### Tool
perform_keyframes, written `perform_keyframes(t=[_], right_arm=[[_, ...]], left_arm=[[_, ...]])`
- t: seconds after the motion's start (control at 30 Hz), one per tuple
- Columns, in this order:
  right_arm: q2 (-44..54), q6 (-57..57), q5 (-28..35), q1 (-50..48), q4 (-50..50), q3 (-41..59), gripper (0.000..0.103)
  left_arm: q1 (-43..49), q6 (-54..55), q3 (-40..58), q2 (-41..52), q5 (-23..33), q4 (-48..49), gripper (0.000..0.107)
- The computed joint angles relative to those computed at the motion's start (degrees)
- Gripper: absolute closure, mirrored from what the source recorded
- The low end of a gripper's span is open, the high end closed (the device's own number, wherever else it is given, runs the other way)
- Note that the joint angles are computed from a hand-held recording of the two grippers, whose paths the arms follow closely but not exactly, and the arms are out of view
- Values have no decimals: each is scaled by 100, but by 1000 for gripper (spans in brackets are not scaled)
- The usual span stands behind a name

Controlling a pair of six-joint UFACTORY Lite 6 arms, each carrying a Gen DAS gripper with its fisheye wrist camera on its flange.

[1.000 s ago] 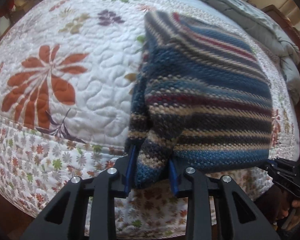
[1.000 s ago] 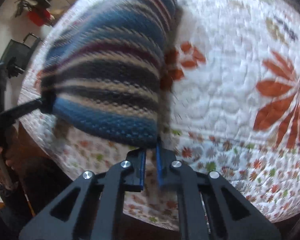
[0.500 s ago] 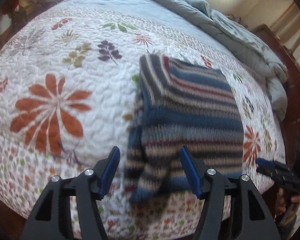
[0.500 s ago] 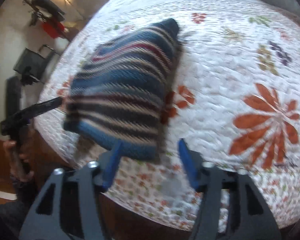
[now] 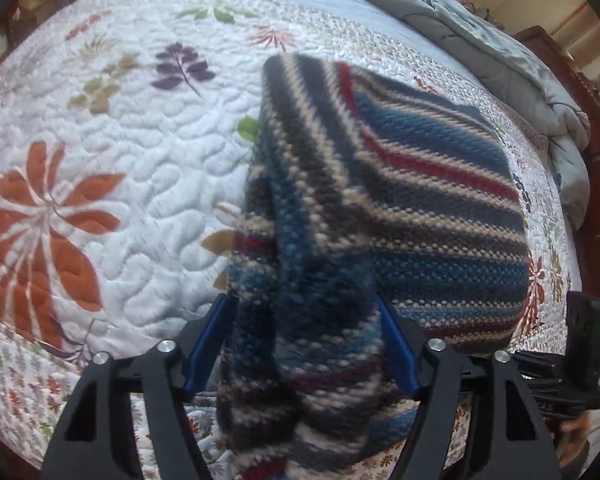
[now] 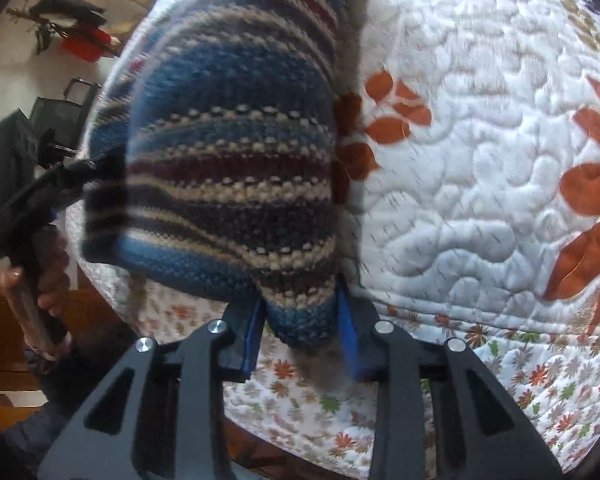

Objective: Fold small clothes

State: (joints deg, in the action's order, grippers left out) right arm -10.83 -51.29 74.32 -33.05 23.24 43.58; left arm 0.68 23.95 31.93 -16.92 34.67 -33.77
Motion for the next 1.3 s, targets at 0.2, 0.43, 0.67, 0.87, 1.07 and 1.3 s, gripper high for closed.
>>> perform_keyframes(t=[0.2, 0.43, 0.67, 0.87, 1.07, 1.3], right_arm=[[-525, 28, 519, 172, 48, 588, 47], [1127, 798, 403, 834, 601, 2914, 32], [4020, 2115, -23, 1738, 361, 5705, 34], [4496, 2187, -424, 1960, 23, 5865, 30], [3934, 1735, -216, 1532, 459, 5354, 30], [2441, 926, 328, 1130, 666, 3765, 22]], left_arm=[[636, 535, 217, -305, 660, -321, 35], [486, 343, 2181, 1430, 569, -280, 34], [-47, -397, 3606, 3263, 365, 346, 35], [168, 12, 3753, 3806, 401, -46, 31], [497, 399, 3285, 3201, 747, -479, 34], [918, 1308, 1648, 1472, 1255, -1116, 31]])
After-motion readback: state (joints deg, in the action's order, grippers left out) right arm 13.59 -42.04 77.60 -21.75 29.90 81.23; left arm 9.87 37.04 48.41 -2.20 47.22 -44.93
